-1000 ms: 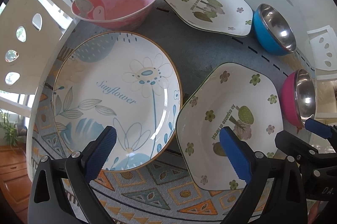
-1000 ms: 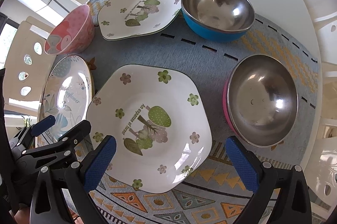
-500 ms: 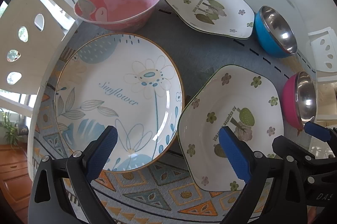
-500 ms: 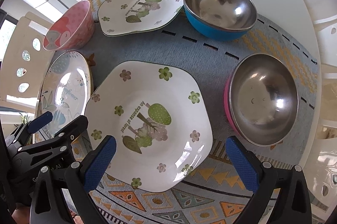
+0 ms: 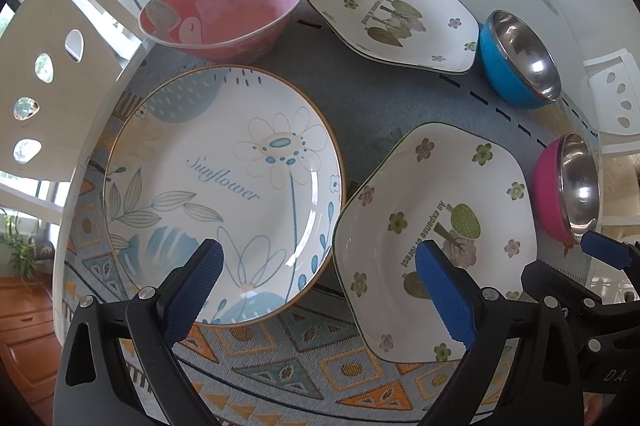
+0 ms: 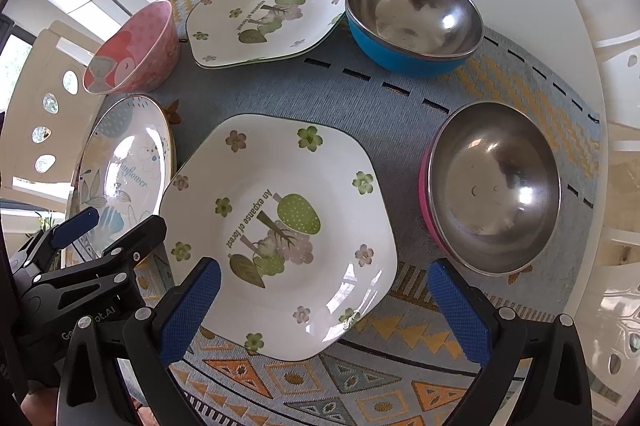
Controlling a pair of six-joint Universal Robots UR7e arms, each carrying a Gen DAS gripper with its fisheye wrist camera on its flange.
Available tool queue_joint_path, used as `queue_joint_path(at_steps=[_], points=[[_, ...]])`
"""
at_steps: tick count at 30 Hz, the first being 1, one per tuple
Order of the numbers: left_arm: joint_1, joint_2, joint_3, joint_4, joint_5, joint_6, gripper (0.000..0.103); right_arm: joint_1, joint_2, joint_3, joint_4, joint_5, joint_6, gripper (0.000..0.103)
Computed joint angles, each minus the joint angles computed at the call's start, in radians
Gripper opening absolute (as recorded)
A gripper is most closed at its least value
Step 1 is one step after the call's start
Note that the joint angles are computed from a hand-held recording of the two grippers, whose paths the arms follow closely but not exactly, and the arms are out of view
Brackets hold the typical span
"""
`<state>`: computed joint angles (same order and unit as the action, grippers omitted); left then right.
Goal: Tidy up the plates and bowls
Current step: 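Move the left gripper to the white Sunflower plate rim and close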
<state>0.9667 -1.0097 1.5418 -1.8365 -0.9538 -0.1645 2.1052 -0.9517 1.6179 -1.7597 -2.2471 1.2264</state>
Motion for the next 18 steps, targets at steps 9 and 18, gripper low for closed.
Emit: queue_joint_path(at_steps=[9, 18], points=[[-0.003, -0.026, 0.008, -0.008, -0.009, 0.007, 0.096, 0.028, -0.007, 0.000, 0.004, -0.012, 0.027, 0.103], [0.039, -0.087, -0.027, -0.027, 0.102, 0.078, 0.096, 0.046, 0.035, -0.048, -0.096, -0.056, -0.095, 0.103]])
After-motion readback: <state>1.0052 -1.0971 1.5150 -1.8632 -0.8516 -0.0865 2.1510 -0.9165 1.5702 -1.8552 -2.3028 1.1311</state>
